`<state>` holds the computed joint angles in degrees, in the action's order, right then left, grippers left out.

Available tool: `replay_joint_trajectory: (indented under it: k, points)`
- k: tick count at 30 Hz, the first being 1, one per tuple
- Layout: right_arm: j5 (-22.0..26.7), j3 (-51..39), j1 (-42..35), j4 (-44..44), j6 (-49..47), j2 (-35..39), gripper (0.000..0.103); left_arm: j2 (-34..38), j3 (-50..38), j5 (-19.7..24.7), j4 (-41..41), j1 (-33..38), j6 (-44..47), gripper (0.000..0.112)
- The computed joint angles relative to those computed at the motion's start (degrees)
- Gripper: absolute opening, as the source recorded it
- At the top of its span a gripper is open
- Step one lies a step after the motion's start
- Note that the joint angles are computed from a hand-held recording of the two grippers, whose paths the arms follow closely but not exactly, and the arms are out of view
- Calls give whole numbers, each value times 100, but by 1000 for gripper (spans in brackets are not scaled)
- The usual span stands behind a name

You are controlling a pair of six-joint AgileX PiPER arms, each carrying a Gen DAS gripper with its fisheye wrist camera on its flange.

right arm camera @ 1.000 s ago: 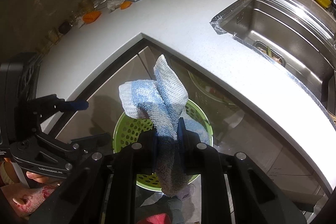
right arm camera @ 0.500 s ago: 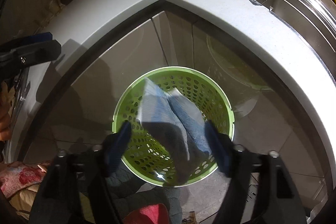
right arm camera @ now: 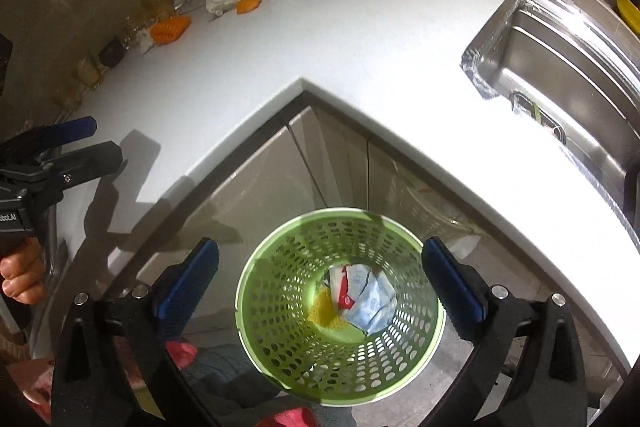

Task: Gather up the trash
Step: 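Move both tools back over the counter toward the sponge and peel, then grasp the orange mesh sponge with the left tool while the right tool grasps the orange peel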

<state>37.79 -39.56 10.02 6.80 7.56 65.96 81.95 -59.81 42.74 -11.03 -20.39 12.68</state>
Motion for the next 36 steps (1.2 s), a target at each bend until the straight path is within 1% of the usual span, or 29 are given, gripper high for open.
replay_joint_trajectory:
  k: [6, 9, 14, 17, 24, 29, 36]
  points:
    - [-134, -1092, 245, -647, 711, 772, 101, 721, -913, 115, -601, 814, 751, 95]
    - [-124, -1638, 241, -689, 765, 1178, 101, 1182, -1466, 208, -858, 1200, 931, 95]
    - [-39, -2625, 290, -741, 765, 1959, 101, 1897, -2254, 114, -770, 1570, 740, 95]
    - [49, -3284, 323, -726, 655, 2500, 101, 2422, -2834, 67, -547, 1704, 470, 95]
    - [288, -5046, 305, -262, 28, 3912, 101, 3628, -4333, 251, -143, 1924, -181, 95]
    - [531, -6370, 341, -1, -348, 4953, 101, 4458, -5477, 546, 224, 1977, -588, 95]
    - [1150, -8281, 440, 97, -510, 6381, 101, 5598, -7283, 1339, 438, 1965, -936, 95]
